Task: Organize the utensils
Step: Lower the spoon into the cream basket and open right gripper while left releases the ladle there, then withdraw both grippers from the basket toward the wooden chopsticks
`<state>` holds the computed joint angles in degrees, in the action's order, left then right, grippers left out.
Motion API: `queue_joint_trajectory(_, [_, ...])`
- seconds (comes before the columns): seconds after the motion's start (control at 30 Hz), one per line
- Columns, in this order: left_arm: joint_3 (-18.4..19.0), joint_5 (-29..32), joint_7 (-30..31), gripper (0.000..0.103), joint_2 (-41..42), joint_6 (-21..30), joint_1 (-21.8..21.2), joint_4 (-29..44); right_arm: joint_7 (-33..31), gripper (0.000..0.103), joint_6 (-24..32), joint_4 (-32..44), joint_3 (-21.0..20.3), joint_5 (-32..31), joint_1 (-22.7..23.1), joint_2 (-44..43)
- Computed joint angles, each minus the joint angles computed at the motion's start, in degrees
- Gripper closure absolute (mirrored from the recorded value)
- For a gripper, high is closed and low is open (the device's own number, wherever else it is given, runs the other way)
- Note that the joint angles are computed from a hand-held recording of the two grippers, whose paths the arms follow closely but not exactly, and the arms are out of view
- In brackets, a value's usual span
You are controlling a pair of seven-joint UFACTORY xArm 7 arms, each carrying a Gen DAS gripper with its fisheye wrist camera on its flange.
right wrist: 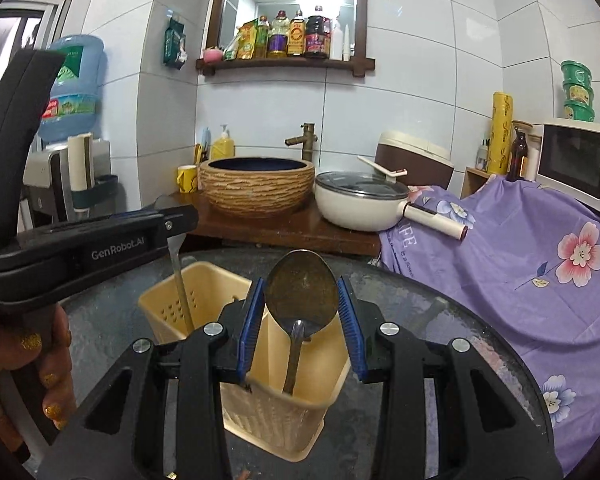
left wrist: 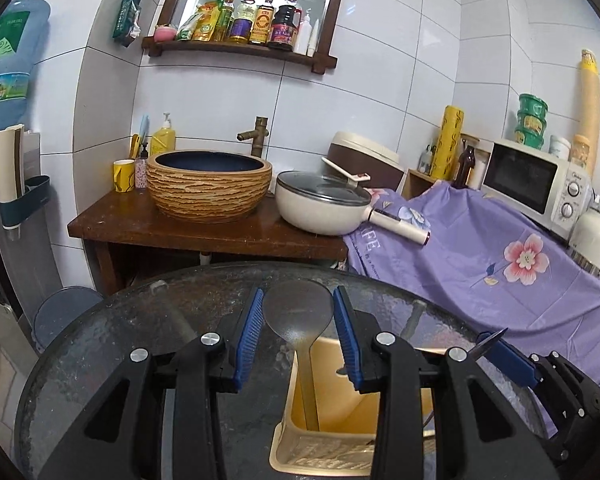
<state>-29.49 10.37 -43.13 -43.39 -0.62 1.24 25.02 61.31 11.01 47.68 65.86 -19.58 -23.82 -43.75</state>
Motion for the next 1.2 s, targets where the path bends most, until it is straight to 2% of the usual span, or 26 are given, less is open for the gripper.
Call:
queue_joint_trajectory(0.17, [-0.7, 0.4, 0.1, 0.067, 0.0, -0.5, 0.2, -1.1, 0.8, 0.065, -0.4, -1.4, 1.0, 0.2, 0.6, 0.0])
queue_joint_trajectory(0.3, [0.2, 0.3, 0.7, 0.065, 0.2, -0.5, -0.9, -1.3, 1.3, 0.065, -1.0, -2.3, 0.8, 0.2, 1.0, -0.6])
queue_joint_trajectory(0.37, [0.6, 0.1, 0.7, 0.052, -0.3, -0.8, -1.3, -1.4, 1.4, 0.064, -0.7, -2.1, 0.8, 0.2, 1.0, -0.6])
queue_joint_trajectory(0.4, [0.9, -0.1, 0.6, 0.049, -0.7, -1.1, -1.6, -1.7, 1.5, 0.061, -0.6, -2.1, 0.8, 0.2, 1.0, -0.7])
queue_joint_trajectory(0.5, [1.7, -0.9, 0.5, 0.037, -3.0, -1.7, -2.4, -2.7, 2.2, 0.05, -1.7, -3.0, 0.1, 0.5, 1.9, -1.5])
queue_joint_trajectory(0.57, [2.3, -1.1, 0.8, 0.026, -6.0, -0.9, -3.3, -3.8, 2.9, 0.049, -1.4, -4.0, -1.0, 0.9, 3.5, -3.0])
queue_joint_trajectory(0.63, [3.1, -1.2, 1.1, 0.019, -9.1, 1.3, -4.6, -4.9, 3.1, 0.048, 1.3, -4.6, -2.6, 1.3, 6.3, -4.2])
queue_joint_trajectory(0.67, [3.7, -1.2, 1.4, 0.014, -10.8, 2.8, -5.7, -5.7, 3.2, 0.045, 2.6, -4.8, -3.5, 1.5, 7.8, -4.4])
queue_joint_trajectory(0.73, [6.4, -1.1, 3.1, 0.011, -14.7, 7.5, -10.4, -7.6, 3.4, 0.038, 4.7, -6.2, -6.1, 1.9, 12.5, -4.5])
queue_joint_trajectory(0.8, [9.1, -1.6, 5.1, 0.01, -19.3, 14.1, -16.0, -9.9, 3.3, 0.037, 8.8, -7.1, -8.4, 2.2, 17.7, -4.4])
queue_joint_trajectory(0.9, [11.2, -2.5, 7.7, 0.009, -24.6, 23.0, -22.1, -12.4, 3.0, 0.036, 16.6, -7.7, -11.6, 3.2, 25.9, -2.9])
queue_joint_trajectory(1.03, [9.9, -3.8, 8.3, 0.009, -32.7, 34.4, -27.8, -16.1, 4.1, 0.036, 25.8, -8.9, -13.6, 5.2, 35.2, -1.1])
queue_joint_trajectory(1.13, [7.9, -4.4, 7.0, 0.01, -37.1, 42.1, -31.2, -18.5, 6.2, 0.036, 29.9, -9.5, -13.1, 5.5, 38.9, 0.9])
queue_joint_trajectory(1.2, [8.4, -4.9, 6.7, 0.014, -38.8, 44.8, -33.1, -20.0, 8.3, 0.036, 31.0, -10.4, -13.2, 6.1, 41.2, 2.6])
